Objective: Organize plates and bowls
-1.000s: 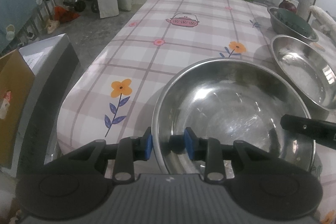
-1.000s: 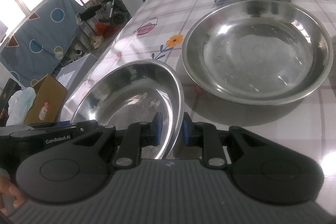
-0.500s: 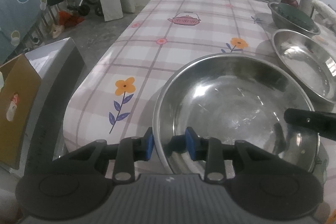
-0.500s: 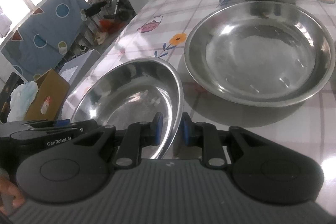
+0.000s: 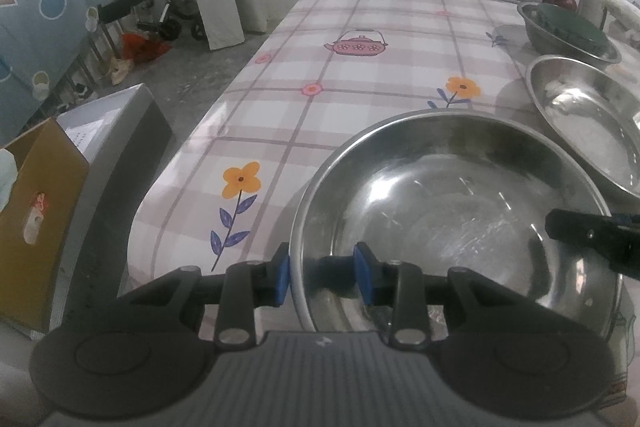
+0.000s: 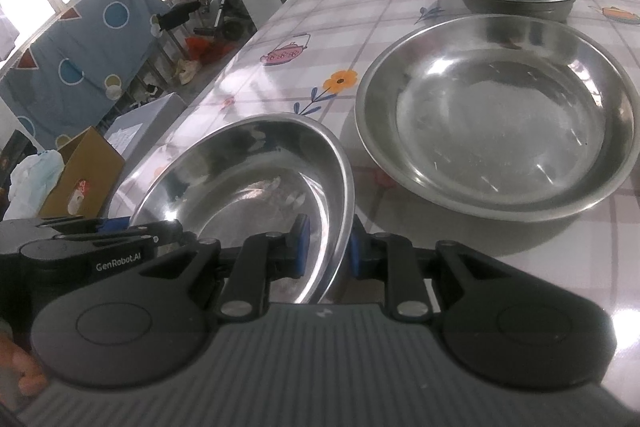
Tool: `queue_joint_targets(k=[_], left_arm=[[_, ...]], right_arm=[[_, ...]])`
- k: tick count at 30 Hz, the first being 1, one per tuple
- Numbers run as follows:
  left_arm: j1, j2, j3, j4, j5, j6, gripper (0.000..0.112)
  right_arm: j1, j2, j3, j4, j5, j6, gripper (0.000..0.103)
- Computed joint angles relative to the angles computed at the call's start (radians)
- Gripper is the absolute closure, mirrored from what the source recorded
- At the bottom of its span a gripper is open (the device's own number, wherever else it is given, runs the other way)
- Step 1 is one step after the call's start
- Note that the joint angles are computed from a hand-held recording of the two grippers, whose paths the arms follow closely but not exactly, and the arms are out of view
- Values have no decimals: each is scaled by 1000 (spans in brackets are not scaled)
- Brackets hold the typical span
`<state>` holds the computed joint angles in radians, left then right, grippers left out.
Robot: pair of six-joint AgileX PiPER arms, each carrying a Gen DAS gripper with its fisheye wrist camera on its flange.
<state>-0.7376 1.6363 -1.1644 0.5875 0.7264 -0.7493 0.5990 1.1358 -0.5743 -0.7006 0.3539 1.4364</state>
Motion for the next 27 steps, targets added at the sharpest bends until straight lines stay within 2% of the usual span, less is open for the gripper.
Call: queue_joint_targets(k=[27], left_arm=[[-7,-57,36,-32,24,11,78]], right_arm=[[15,-20,0,-13,9,9,83]])
